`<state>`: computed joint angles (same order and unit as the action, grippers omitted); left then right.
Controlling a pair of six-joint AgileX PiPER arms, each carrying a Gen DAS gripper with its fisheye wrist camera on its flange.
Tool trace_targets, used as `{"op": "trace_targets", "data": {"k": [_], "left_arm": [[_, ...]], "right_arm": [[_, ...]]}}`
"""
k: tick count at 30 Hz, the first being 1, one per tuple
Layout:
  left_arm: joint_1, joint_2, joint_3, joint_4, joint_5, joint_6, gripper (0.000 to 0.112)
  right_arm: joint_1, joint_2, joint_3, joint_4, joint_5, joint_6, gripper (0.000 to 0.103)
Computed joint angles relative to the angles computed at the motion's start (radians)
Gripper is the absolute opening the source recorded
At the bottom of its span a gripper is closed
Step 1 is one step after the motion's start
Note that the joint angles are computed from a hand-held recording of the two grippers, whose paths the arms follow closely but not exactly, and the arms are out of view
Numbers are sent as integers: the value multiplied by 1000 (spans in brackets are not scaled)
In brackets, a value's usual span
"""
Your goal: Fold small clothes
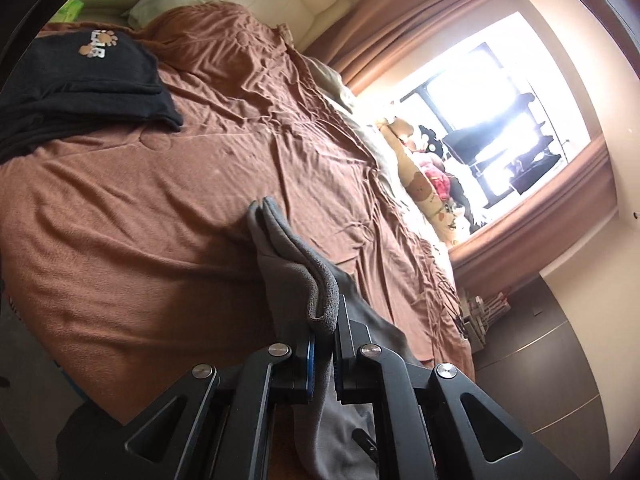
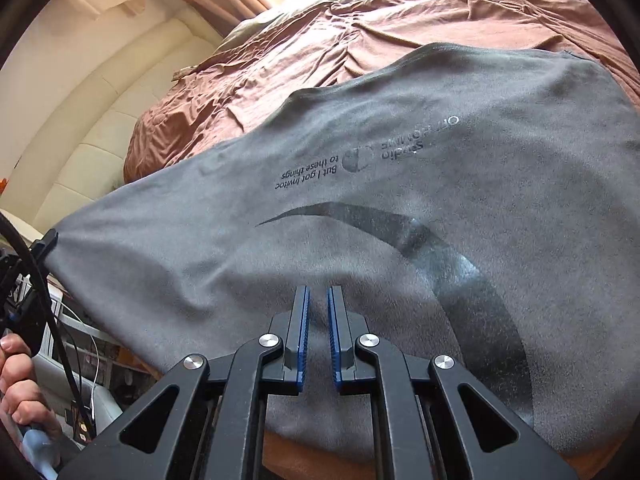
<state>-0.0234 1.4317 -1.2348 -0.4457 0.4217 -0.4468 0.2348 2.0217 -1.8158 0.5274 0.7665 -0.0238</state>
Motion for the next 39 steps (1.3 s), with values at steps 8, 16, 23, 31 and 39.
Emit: {"op": "trace_targets", "data": {"k": [8,16,23,31,39], "left_arm": [[-3,56,-112,-149,44,163,6],[10,110,-212,-250,97,246,6],[-21,167,-314,-264,137,263,6],[-97,250,-465,-236,194,259,6],[-187,355,-655,-208,271,243,6]], "right_arm": [[-2,77,-80,-4,30,43,6],[-42,59,-39,117,96,-36,6],[-55,-26,108,198,71,-145,6],[-71,-71,205,277,75,-230,6],[-143,-94,219,334,113,-291,6]]}}
